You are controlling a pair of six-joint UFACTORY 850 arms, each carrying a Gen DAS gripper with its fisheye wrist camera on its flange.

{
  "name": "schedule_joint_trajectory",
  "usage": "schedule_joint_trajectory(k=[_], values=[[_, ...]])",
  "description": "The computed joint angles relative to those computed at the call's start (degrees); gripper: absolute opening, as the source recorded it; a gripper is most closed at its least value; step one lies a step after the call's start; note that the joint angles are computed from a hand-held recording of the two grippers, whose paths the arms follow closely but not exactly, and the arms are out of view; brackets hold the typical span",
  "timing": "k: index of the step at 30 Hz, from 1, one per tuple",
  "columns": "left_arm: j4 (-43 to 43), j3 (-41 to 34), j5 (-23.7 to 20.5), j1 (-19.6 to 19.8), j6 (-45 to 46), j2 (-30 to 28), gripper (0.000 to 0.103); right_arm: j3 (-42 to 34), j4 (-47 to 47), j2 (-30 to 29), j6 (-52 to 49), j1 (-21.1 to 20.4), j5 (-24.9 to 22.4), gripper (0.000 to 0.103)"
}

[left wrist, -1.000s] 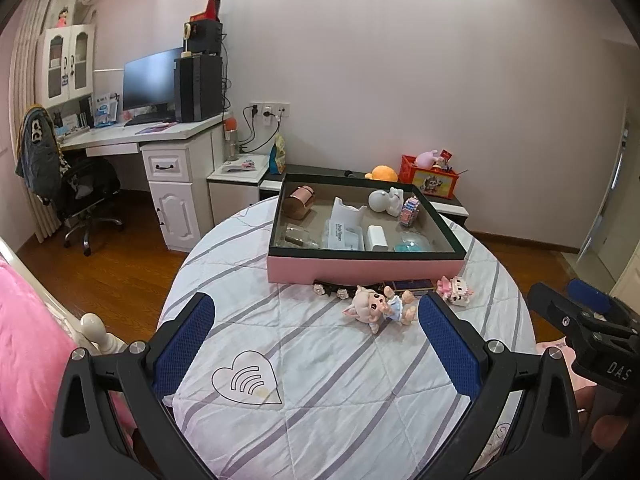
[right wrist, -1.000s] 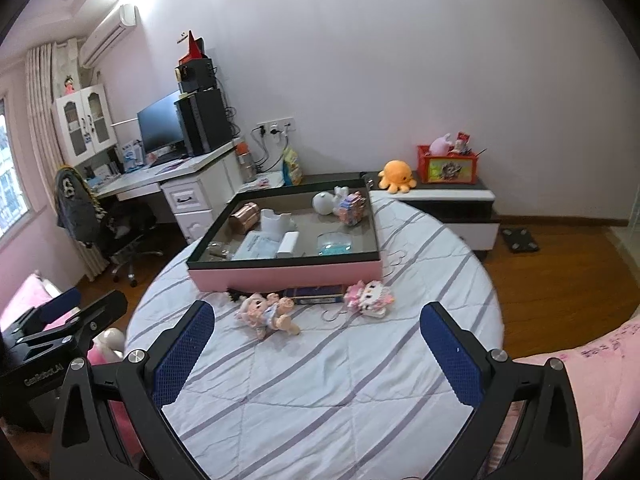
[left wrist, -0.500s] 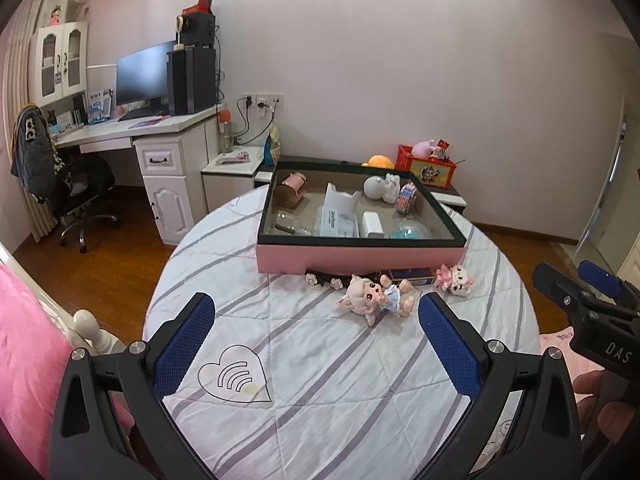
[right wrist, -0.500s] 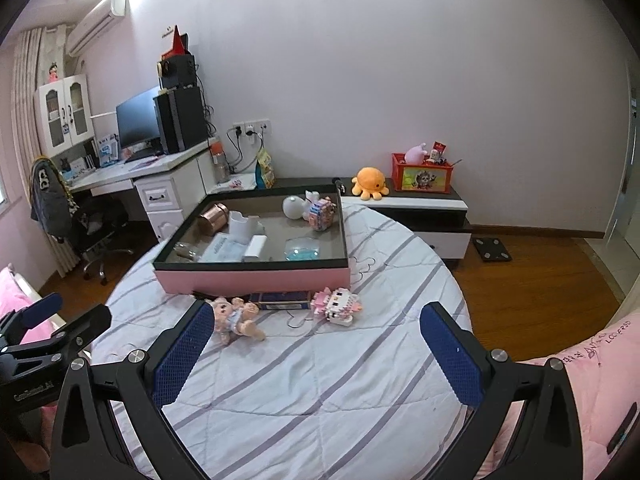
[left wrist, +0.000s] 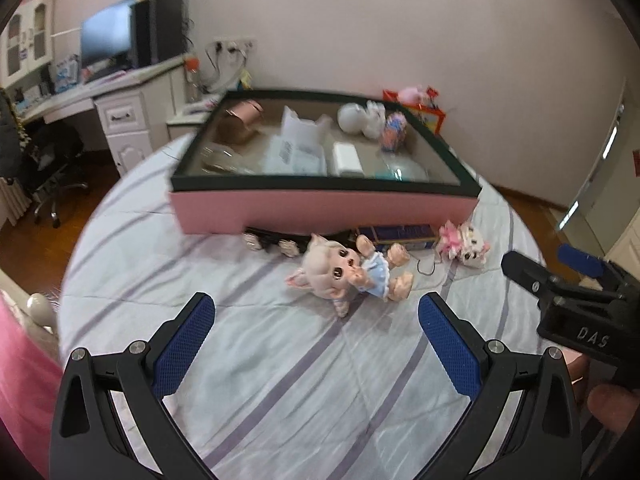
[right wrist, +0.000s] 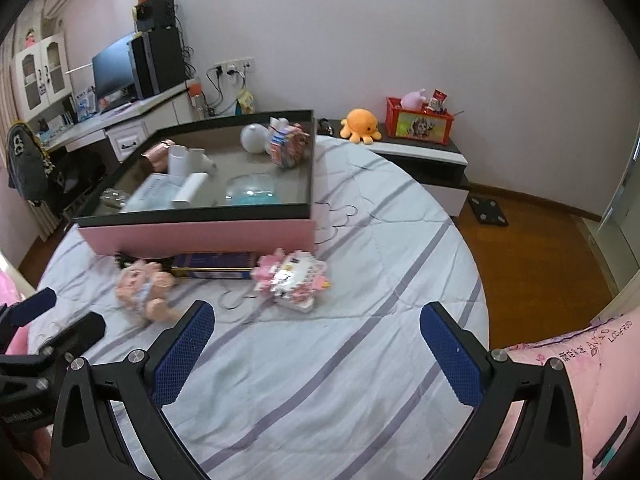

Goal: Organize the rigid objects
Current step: 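Grasp the doll figure with the left gripper while the right grasps the pink block cat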

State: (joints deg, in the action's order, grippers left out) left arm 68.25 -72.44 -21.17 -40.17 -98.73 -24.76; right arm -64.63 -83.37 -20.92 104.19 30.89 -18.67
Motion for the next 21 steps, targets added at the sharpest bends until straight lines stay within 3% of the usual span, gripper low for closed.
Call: schedule_joint_trajectory(k=[5, 11, 15, 21], values=[[-3.81, -3.76, 0.93, 0.68, 4.27, -4.12, 0.103, -2.14, 3.88, -2.46, -4.48, -1.71, 2.09, 0.103], [-5.05, -6.16, 5.59, 1.82, 5.43, -6.61, 0.103, -5.97, 12.23, -6.22, -14.13, -2.91, 4.84, 0.103], [-13.54, -8.18, 5.27, 2.34, 13.67, -8.18, 0.103, -8.6, 21.0, -8.83, -23.49, -3.61, 5.95, 0.103], [-17.3, -9.38, 6.3, 3.0, 16.75, -9.23, 0.098, -11.75, 27.96, -11.91, -32.27, -3.76, 5.22, 0.103]])
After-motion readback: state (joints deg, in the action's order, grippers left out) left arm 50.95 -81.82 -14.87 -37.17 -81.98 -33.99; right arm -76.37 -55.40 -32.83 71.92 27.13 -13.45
